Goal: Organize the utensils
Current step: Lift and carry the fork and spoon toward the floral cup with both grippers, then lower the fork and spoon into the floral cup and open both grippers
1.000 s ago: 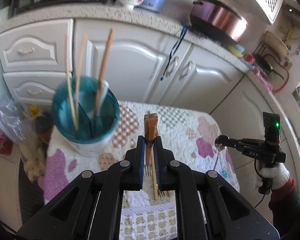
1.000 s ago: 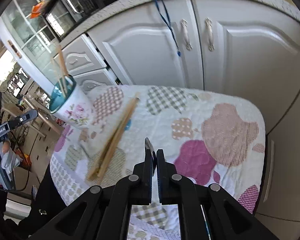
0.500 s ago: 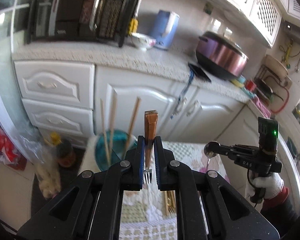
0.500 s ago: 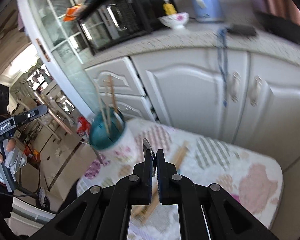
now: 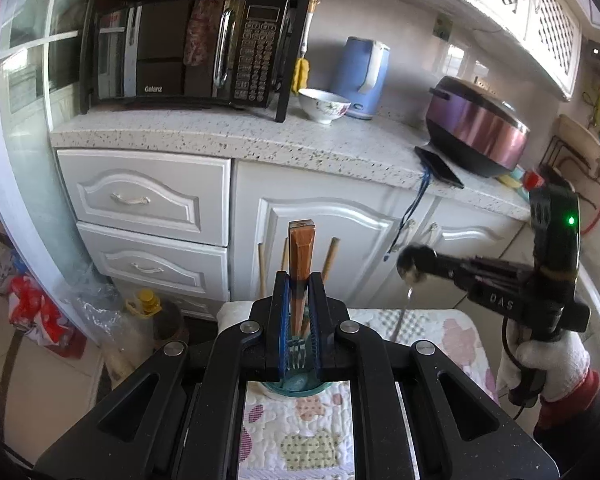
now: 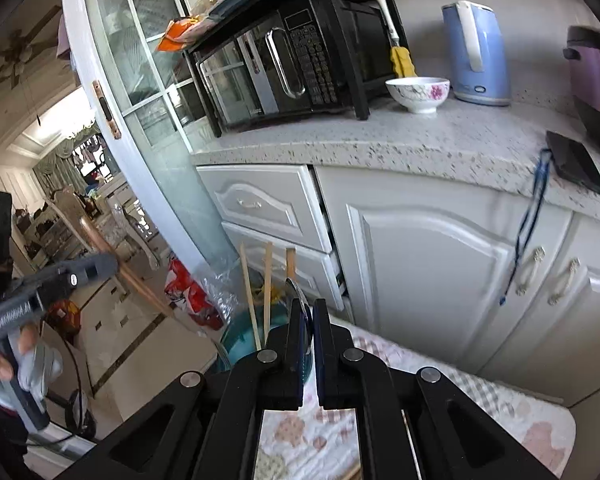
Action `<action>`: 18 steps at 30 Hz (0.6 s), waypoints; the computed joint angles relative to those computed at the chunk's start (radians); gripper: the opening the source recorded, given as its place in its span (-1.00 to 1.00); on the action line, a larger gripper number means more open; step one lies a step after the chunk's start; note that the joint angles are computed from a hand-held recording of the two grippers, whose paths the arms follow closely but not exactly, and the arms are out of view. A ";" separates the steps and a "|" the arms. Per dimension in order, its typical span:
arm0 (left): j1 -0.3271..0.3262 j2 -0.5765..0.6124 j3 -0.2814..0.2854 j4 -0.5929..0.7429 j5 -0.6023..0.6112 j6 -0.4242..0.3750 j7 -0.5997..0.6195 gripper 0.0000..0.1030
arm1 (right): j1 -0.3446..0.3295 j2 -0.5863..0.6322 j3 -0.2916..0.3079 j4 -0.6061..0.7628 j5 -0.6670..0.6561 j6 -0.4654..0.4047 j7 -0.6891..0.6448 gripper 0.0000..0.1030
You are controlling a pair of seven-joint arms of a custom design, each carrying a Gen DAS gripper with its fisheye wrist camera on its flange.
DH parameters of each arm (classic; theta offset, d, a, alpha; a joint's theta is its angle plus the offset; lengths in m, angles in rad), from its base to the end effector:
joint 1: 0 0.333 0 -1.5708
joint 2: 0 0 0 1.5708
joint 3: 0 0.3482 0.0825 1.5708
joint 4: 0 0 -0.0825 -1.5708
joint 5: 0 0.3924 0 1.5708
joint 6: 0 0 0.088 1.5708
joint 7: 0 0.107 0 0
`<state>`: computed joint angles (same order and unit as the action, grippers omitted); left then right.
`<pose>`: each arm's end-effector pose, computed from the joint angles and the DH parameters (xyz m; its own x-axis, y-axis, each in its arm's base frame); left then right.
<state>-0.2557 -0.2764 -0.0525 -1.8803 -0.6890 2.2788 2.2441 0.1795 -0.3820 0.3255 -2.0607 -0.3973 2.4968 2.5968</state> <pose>0.4848 -0.1754 0.7364 -0.7060 -0.6830 0.1874 -0.5401 0.3481 -0.7662 0.4129 0.2697 0.7054 -0.1372 -0.9529 -0.2706 -0.6059 0.2968 -0.7381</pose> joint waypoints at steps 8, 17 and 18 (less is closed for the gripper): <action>0.008 0.026 -0.020 -0.014 0.049 0.034 -0.031 -0.85 | 0.009 0.104 -0.009 0.060 -0.075 0.000 0.051 -0.93; 0.003 0.043 -0.035 -0.032 0.085 0.066 -0.039 -0.85 | 0.048 0.163 -0.042 0.088 -0.183 -0.030 0.121 -0.93; 0.004 0.045 -0.038 -0.034 0.092 0.071 -0.043 -0.85 | 0.052 0.170 -0.044 0.091 -0.198 -0.036 0.131 -0.93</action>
<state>-0.2519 -0.2315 -0.0904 -1.9147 -0.5973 2.3494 2.2011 0.2314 -0.2125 0.2817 -1.9692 -0.5954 2.4603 2.7276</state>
